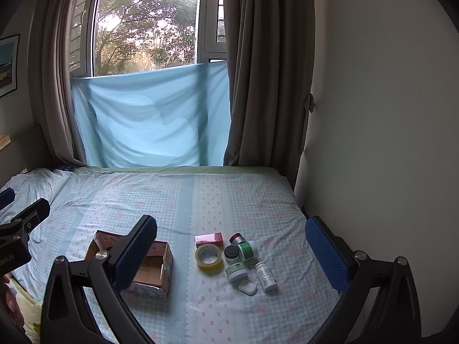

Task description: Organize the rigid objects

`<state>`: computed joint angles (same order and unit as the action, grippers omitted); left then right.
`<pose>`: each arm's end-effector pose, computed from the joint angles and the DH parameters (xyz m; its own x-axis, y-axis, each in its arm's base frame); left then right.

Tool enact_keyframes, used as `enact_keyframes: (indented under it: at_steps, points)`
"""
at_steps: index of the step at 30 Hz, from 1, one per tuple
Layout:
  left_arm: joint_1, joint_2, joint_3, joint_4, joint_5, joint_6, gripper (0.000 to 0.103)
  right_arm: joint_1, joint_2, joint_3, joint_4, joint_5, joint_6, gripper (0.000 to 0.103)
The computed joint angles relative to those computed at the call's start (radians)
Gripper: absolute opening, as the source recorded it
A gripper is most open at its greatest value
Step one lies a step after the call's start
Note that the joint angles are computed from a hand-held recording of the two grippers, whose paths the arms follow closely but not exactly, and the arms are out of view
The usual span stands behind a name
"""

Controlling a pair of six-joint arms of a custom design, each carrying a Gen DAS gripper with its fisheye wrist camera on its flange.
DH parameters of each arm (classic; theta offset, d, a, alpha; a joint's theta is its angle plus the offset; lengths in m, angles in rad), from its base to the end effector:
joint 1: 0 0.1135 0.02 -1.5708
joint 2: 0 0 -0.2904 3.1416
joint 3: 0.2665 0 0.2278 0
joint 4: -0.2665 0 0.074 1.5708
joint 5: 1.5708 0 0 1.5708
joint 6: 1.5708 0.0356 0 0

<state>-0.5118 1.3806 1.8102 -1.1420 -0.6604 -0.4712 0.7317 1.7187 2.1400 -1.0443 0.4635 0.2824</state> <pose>0.2000 -0.0873 0.4780 -0.4996 -0.1305 -0.8563 -0.2747 0.9614 0.0137 0.2523 0.2051 0.4836 -0.5082 -0.1213 -0.8527 -0.1935 0.9808 -0.0242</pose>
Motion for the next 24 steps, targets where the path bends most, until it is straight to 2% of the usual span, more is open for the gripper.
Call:
enact_keyframes:
  at_steps: [24]
  points:
    - [0.017, -0.019, -0.014, 0.026, 0.017, 0.020, 0.103, 0.024, -0.022, -0.048, 0.058, 0.015, -0.018, 0.103]
